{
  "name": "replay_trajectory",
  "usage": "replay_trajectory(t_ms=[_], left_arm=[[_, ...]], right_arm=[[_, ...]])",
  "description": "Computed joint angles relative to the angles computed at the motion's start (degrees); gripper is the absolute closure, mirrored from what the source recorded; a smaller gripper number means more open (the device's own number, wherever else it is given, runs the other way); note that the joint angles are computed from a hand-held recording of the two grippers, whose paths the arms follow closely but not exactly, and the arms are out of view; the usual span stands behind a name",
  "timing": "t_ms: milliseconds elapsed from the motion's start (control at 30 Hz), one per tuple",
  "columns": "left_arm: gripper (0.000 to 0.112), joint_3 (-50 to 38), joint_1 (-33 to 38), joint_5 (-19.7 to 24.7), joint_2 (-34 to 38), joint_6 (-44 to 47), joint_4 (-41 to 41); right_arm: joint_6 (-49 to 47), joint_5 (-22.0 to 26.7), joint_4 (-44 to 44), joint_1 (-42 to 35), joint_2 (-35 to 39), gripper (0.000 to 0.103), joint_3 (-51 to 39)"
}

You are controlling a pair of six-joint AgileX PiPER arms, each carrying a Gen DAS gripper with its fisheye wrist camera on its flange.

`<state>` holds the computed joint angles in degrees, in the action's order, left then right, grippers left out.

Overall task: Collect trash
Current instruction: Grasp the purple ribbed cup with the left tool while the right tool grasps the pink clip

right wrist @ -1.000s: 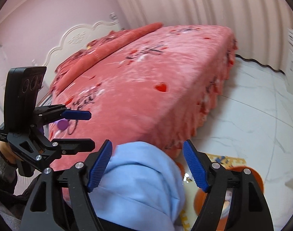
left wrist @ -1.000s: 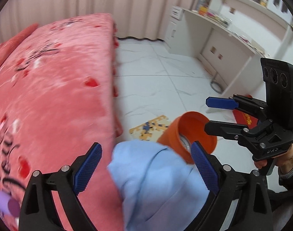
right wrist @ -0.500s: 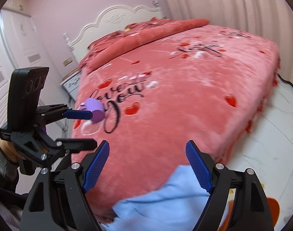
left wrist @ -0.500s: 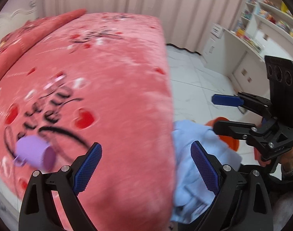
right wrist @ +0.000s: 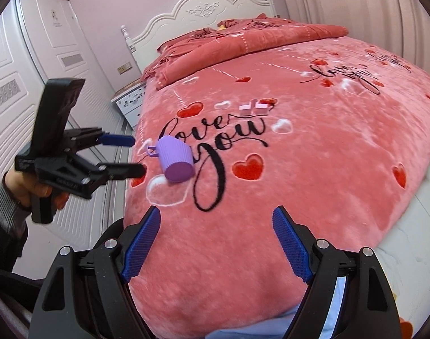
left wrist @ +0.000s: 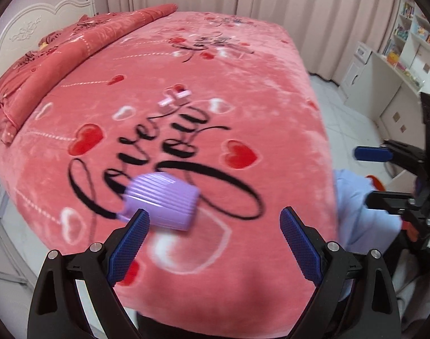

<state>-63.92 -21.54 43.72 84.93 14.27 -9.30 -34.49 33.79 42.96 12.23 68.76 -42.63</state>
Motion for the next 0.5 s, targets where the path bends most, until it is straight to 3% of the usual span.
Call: replay_trajectory(t_ms=[200, 500], left_arm=[[0.015, -5.23, 6.13, 4.43, 7.37, 11.46, -2.55], [0.015, -9.31, 6.40, 5.25, 15.31, 14.64, 0.42]], right_arm=[[4.44, -2.04, -2.77, 2.45, 3.49, 0.022, -2.11], [6.43, -3.64, -3.58, 3.43, 9.38, 0.022, -4.76]])
